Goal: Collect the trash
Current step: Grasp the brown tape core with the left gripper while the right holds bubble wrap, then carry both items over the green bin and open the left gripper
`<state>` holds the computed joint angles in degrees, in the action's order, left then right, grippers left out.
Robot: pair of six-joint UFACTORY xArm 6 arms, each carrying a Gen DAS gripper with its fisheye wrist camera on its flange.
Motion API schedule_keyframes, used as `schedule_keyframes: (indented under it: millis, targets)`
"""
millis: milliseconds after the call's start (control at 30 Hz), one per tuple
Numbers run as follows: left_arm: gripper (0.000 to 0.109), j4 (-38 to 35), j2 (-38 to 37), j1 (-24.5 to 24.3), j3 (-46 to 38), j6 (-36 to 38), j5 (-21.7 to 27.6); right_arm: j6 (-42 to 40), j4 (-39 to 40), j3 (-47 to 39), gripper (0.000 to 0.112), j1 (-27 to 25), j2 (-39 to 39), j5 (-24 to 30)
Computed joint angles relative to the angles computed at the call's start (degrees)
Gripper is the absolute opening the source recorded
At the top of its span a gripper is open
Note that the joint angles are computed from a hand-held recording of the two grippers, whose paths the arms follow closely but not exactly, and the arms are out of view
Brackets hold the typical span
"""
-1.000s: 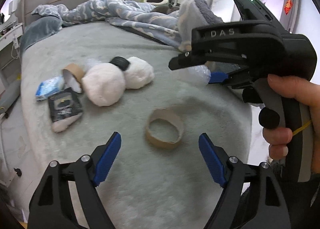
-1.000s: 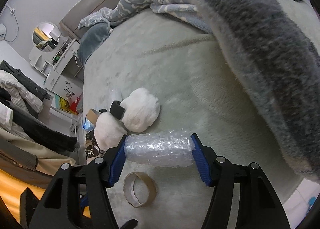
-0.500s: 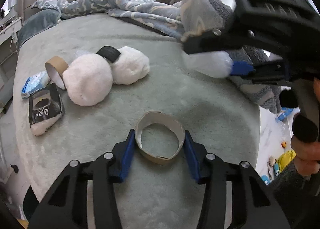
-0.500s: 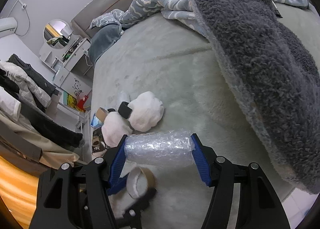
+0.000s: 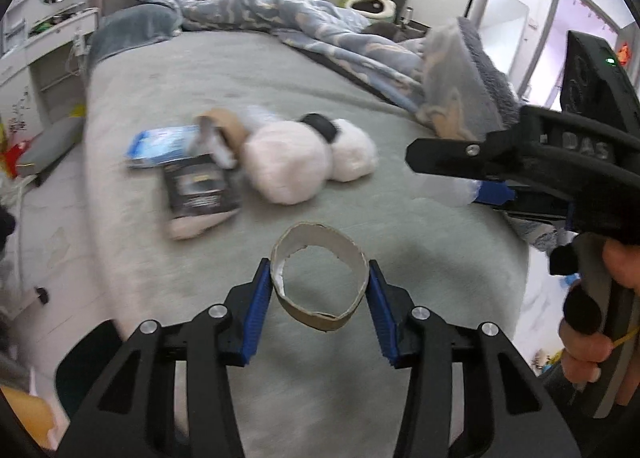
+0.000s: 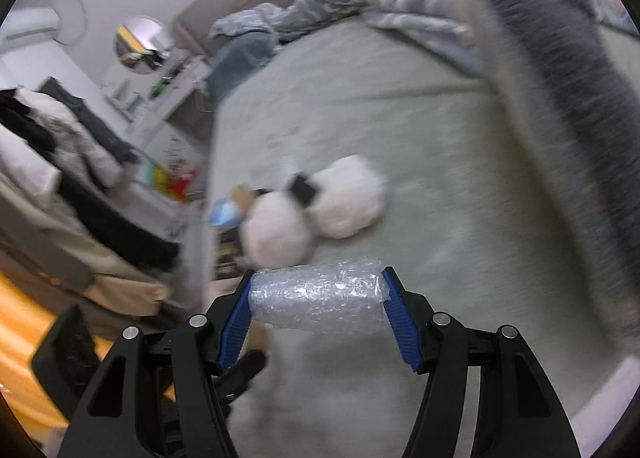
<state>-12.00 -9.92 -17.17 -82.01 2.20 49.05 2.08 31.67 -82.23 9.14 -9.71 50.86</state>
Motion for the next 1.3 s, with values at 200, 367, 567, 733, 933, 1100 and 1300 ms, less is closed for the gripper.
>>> schedule_keyframes:
  millis: [200, 367, 567, 733, 933, 1100, 1300]
  targets:
    - [0.049, 1.96, -3.73, 3.94, 3.01, -1.39, 0.60, 0.43, -2.45, -1.36, 0.063, 3.57, 0.52, -1.08]
    - [0.049, 1.43, -5.08, 8.36, 4.46, -1.94, 2.55, 1.60, -5.15, -3.60, 0.063, 6.66, 2.06, -0.17]
    - [0.049, 1.91, -7.56, 12.91, 7.68, -0.14, 3.41, 0.97, -9.03, -7.40, 0.063, 12.26, 4.63, -0.02]
    - [0.050, 1.03, -7.81, 16.61, 8.70, 1.11, 5.49, 0.24, -9.62, -11.55, 0.063, 15.48, 7.56, 0.97]
    - [0.050, -4.13, -6.75, 22.29, 9.73, 2.07, 10.15, 0.44, -10.38, -16.20, 0.063, 18.79, 11.60, 2.48]
    - [0.050, -3.41, -5.05, 26.58, 10.63, 0.91, 15.75, 0.39, -10.43, -21.05, 0.063, 21.69, 15.78, 4.40]
    - [0.050, -0.98, -3.86, 29.80, 11.49, 1.87, 21.55, 0.42, -11.43, -27.01, 0.063, 25.07, 20.42, 6.64]
